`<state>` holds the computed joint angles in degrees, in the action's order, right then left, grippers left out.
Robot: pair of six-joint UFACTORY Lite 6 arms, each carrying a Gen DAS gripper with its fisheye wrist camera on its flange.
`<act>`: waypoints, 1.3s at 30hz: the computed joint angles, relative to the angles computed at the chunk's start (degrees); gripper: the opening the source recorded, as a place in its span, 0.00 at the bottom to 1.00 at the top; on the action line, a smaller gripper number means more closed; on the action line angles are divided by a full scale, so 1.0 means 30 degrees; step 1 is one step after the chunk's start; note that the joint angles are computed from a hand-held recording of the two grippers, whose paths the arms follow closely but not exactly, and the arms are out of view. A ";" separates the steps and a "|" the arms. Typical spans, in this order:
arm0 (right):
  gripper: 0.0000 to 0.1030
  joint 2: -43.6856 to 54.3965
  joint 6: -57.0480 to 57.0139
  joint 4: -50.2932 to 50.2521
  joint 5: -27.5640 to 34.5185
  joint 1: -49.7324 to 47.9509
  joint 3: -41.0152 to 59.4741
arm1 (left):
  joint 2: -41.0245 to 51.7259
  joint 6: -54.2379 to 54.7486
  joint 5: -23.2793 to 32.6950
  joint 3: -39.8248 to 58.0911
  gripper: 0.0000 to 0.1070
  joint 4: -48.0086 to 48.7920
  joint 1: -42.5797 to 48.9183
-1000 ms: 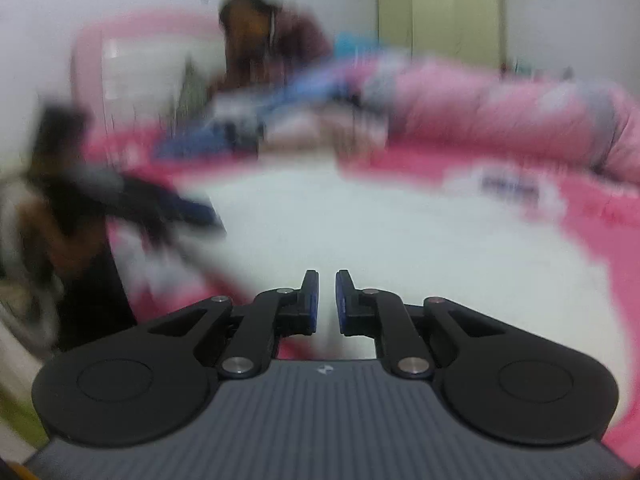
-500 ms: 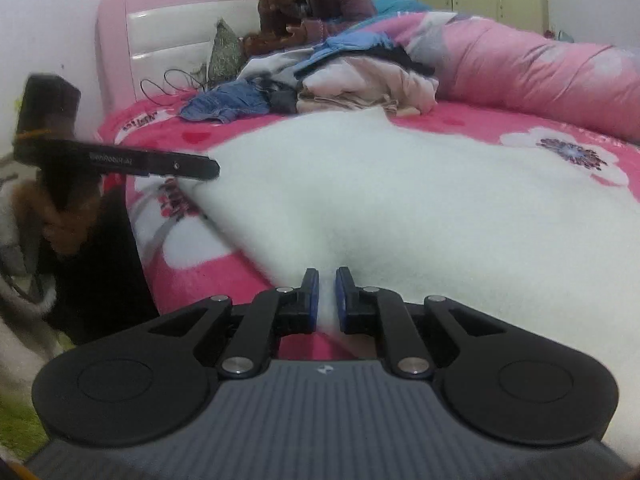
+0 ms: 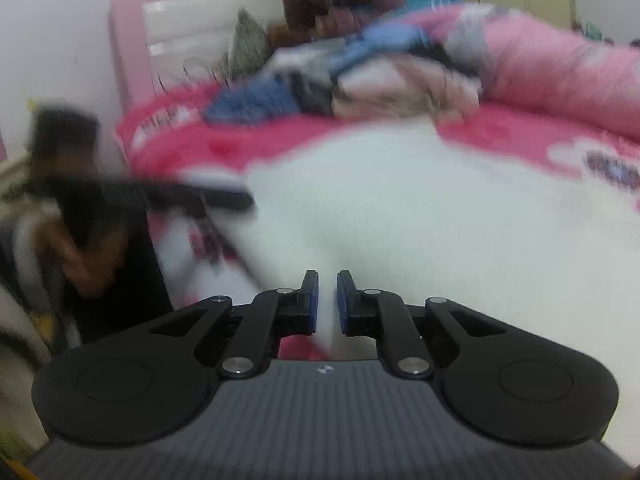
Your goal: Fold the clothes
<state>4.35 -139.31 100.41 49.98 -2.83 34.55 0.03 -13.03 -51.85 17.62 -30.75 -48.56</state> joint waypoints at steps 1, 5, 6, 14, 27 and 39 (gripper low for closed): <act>0.10 -0.0148 -0.0452 0.0082 0.0844 0.0004 -0.0118 | -0.0037 -0.0513 -0.0071 -0.0127 0.44 0.0520 0.0254; 0.10 0.1958 -0.3229 0.2554 -0.0169 0.2548 0.0344 | -0.0555 -0.2613 0.0046 -0.0654 0.43 0.2573 0.1333; 0.10 0.2456 -0.4025 0.3631 -0.0349 0.2956 0.0293 | -0.0686 -0.2945 0.0124 -0.0738 0.42 0.2901 0.1536; 0.10 0.3242 -0.4784 0.5224 0.0801 0.3969 0.0551 | -0.1875 -0.2218 0.2249 -0.0355 0.42 0.2549 0.1885; 0.10 -0.2103 -0.6179 0.2626 0.3987 -0.3976 -0.3926 | -0.1593 0.6369 0.4536 0.3758 0.47 -0.4527 -0.0451; 0.09 0.0215 -0.6107 0.2684 0.3212 -1.3752 -0.3386 | -0.0769 0.9940 0.5577 0.4960 0.47 -0.8602 -0.0518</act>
